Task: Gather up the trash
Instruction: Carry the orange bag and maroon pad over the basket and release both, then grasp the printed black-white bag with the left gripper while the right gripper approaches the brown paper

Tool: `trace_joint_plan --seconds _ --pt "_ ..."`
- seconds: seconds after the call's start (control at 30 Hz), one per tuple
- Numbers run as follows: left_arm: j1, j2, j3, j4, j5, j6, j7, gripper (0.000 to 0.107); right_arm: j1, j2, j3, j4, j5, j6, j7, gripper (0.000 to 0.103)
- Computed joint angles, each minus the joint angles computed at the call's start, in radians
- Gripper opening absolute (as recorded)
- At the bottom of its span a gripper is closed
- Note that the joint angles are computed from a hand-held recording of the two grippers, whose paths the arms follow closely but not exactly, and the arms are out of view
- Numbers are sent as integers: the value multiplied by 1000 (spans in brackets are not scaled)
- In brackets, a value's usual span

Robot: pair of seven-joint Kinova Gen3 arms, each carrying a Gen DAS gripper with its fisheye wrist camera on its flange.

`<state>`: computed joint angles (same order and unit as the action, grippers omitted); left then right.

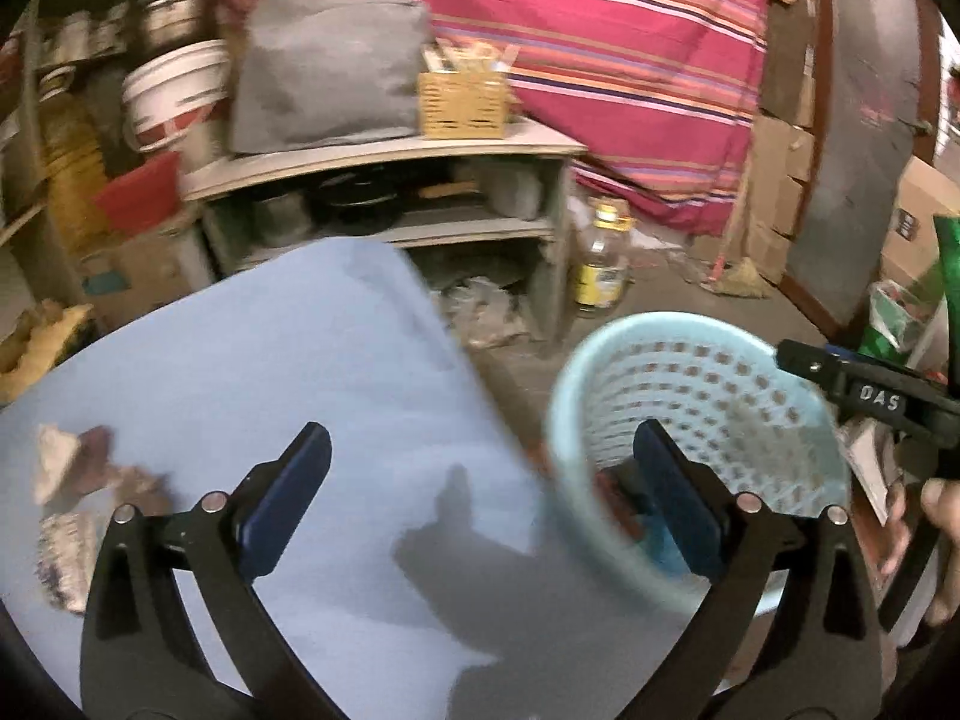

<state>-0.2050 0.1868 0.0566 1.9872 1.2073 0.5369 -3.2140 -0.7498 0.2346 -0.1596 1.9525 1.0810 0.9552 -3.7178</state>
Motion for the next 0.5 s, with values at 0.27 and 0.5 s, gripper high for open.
trace_joint_plan --seconds 0.27,0.5 --pt "-185 47 -94 -98 -68 86 16 98 -64 129 20 -202 -66 88 151 92" --pt "-335 130 -90 -207 -112 79 35 98 -143 232 85 -372 -85 107 229 98"
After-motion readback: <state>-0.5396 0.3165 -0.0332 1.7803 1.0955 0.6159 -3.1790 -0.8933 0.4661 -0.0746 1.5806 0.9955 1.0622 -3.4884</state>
